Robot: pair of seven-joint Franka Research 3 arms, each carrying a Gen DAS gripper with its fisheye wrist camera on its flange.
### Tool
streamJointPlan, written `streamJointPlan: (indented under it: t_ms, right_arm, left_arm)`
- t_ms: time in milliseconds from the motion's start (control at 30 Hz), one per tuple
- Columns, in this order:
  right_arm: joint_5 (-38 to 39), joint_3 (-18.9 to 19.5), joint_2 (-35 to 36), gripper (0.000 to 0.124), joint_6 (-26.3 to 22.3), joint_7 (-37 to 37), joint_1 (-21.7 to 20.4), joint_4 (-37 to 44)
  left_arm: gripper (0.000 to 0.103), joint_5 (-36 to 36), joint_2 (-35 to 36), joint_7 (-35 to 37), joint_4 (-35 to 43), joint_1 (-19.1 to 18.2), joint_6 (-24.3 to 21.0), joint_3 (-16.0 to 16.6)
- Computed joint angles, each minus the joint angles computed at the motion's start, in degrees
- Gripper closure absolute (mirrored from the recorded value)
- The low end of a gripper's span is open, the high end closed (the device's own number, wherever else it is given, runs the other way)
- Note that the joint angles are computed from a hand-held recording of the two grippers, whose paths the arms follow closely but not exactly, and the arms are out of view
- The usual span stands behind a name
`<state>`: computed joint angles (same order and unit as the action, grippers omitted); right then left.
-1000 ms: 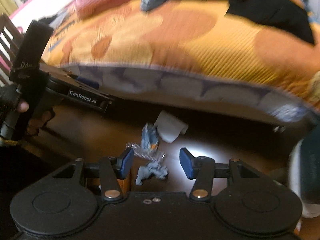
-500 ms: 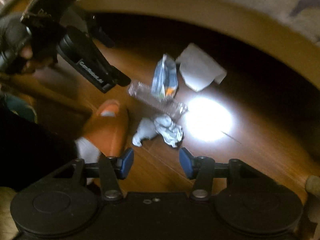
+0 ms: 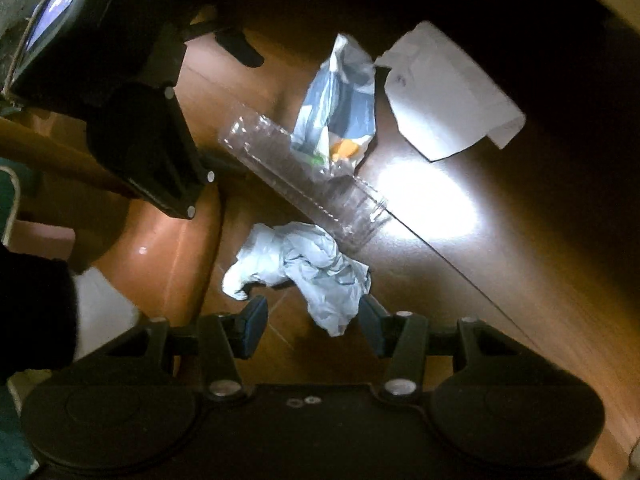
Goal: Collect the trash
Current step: 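Grasp the clear plastic tray with the left tool while the right tool grasps the crumpled grey-white paper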
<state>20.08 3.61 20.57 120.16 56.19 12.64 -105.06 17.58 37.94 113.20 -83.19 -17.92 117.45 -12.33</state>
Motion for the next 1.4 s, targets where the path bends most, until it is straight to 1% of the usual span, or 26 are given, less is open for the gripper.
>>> streamJointPlan:
  t_ms: [33, 100, 267, 300, 400, 500, 533, 567, 600, 667, 700, 767, 833, 967, 1000, 1033, 1100, 1133, 1233, 1267, 1300, 1400]
  right_arm:
    - [-0.2, 0.0, 0.64, 0.074, 0.36, -0.02, 0.14, 0.1]
    - [-0.51, 0.04, 2.1, 0.074, 1.41, 0.26, 0.49, 0.35]
    - [-1.88, 0.21, 4.07, 0.074, 3.4, 0.19, 1.24, 0.37]
    - [-1.85, 0.33, 4.49, 0.074, 3.49, 0.12, 1.27, 0.56]
    - [-2.09, 0.56, 5.86, 0.074, 3.78, 0.05, 1.56, 1.42]
    - [-2.93, 0.59, 6.5, 0.075, 4.57, 0.29, 2.18, 1.39]
    - [-2.88, 0.68, 6.56, 0.076, 4.89, 0.29, 2.24, 1.29]
    - [-2.83, 0.73, 6.42, 0.076, 5.72, 0.31, 2.35, 0.89]
    - [-2.74, 0.79, 6.31, 0.078, 6.34, 0.34, 2.41, 0.63]
    - [-2.75, 0.83, 6.42, 0.106, 6.47, 0.84, 2.57, 0.78]
    - [-3.07, 0.67, 6.67, 0.111, 6.04, 1.52, 2.74, 1.21]
    - [-2.75, 0.63, 6.57, 0.114, 6.19, 2.2, 2.55, 1.23]
    - [-2.76, 0.38, 5.99, 0.116, 6.3, 2.82, 2.34, 0.95]
    - [-1.02, -0.1, 2.83, 0.117, 5.76, 4.34, 0.78, -1.29]
    - [-0.58, -0.34, 1.9, 0.118, 5.47, 4.79, 0.29, -1.77]
    - [-0.32, -0.6, 1.02, 0.118, 5.38, 5.31, -0.1, -2.23]
    - [-0.63, -1.49, -1.35, 0.118, 5.29, 6.94, -0.79, -3.71]
    - [-1.1, -2.01, -2.59, 0.118, 5.11, 7.94, -1.14, -4.31]
    - [-3.95, -3.44, -6.96, 0.118, 5.33, 11.48, -1.85, -6.71]
    - [-5.24, -3.93, -8.44, 0.118, 4.97, 13.15, -2.12, -7.13]
    - [-6.66, -4.39, -9.9, 0.118, 4.41, 14.94, -2.42, -7.29]
    - [-10.08, -5.19, -14.42, 0.118, 3.32, 19.86, -3.52, -8.3]
  left_arm:
    - [0.01, 0.41, 0.3, -0.12, -0.34, -0.11, 0.72, 0.16]
    - [0.011, 0.46, 1.48, -0.31, 0.05, -0.18, 0.75, 0.28]
    - [0.011, 1.75, 2.58, 1.17, -1.14, -0.24, 2.98, 0.34]
    - [0.013, 1.61, 2.88, 1.43, -0.98, -0.16, 3.07, 0.25]
    - [0.029, 1.74, 3.77, 2.56, -0.61, -0.41, 2.57, 0.18]
    - [0.031, 0.73, 3.79, 3.43, -0.88, -0.04, 3.11, -0.32]
    - [0.034, 0.49, 3.43, 3.31, -1.6, 0.02, 3.48, -0.39]
    - [0.044, -0.62, 3.4, 3.81, -1.55, 0.56, 3.19, -0.87]
    - [0.049, -1.9, 3.6, 4.13, -1.06, 1.05, 2.5, -1.28]
    - [0.05, -2.25, 3.16, 3.33, -1.9, 0.92, 3.15, -1.08]
    - [0.051, -2.39, 3.05, 3.1, -2.07, 0.88, 3.32, -1.07]
    - [0.054, -2.9, 2.71, 1.82, -2.19, 0.71, 2.75, -0.97]
    - [0.056, -4.13, 3.03, 0.07, -1.29, 0.69, 1.32, -1.05]
    - [0.058, -8.66, 4.33, -3.79, 2.17, 1.86, -2.84, -1.72]
    - [0.058, -10.04, 4.93, -4.85, 3.64, 2.15, -4.42, -1.96]
    - [0.06, -11.42, 5.54, -5.75, 5.0, 2.45, -5.91, -2.25]
    - [0.06, -15.18, 7.16, -8.13, 8.45, 3.38, -9.36, -3.04]
    - [0.06, -17.26, 8.23, -9.47, 10.45, 3.85, -11.37, -3.48]
    - [0.06, -22.41, 10.21, -12.58, 14.0, 4.95, -14.42, -4.82]
    - [0.06, -23.38, 10.49, -13.0, 14.59, 5.05, -14.86, -5.11]
    - [0.06, -23.94, 11.6, -13.45, 17.18, 4.73, -16.38, -5.29]
    - [0.06, -26.1, 12.35, -13.42, 19.96, 4.41, -18.19, -6.31]
